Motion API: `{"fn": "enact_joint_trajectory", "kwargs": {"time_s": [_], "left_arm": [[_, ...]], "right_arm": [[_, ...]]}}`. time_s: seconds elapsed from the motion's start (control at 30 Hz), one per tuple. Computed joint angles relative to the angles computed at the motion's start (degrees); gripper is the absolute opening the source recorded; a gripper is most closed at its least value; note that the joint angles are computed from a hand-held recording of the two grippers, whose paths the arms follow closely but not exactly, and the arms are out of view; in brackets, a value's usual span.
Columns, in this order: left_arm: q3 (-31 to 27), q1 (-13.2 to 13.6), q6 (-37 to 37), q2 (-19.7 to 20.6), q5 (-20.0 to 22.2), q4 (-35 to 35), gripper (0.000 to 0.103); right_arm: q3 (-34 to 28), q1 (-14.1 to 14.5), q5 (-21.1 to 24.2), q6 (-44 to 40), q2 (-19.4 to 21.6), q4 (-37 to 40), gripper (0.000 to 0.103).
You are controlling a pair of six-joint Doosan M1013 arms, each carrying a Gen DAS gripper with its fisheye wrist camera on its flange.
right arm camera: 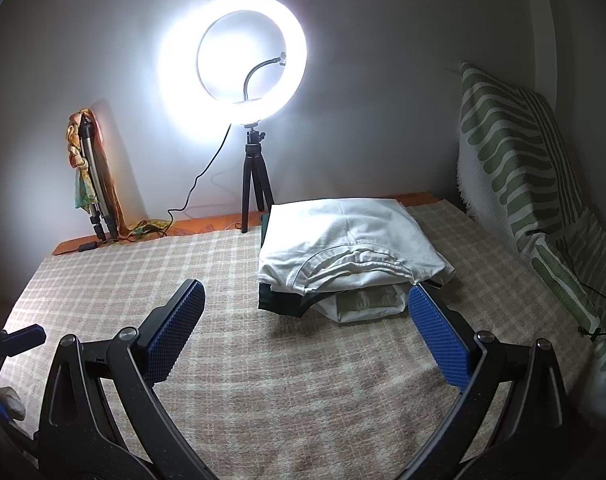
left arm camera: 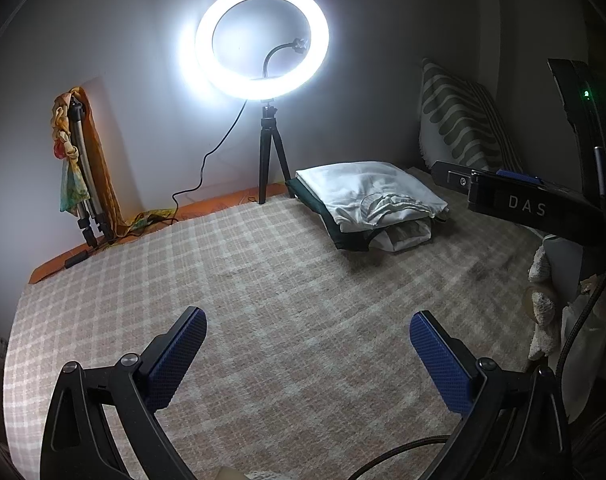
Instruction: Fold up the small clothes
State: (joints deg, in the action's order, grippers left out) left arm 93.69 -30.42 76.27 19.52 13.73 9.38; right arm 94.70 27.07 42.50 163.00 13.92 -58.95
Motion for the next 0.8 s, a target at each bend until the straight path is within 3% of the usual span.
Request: {"fn": "enact_joint_trajectory", "kwargs": {"time_s": [0.8], "left_arm": [[0.1, -0.1, -1.4, -0.4, 0.2, 2.1, 0.102]], "right_arm": [[-0.3, 0.3, -0.4, -0.5, 0.2, 0.7, 0.103]]}}
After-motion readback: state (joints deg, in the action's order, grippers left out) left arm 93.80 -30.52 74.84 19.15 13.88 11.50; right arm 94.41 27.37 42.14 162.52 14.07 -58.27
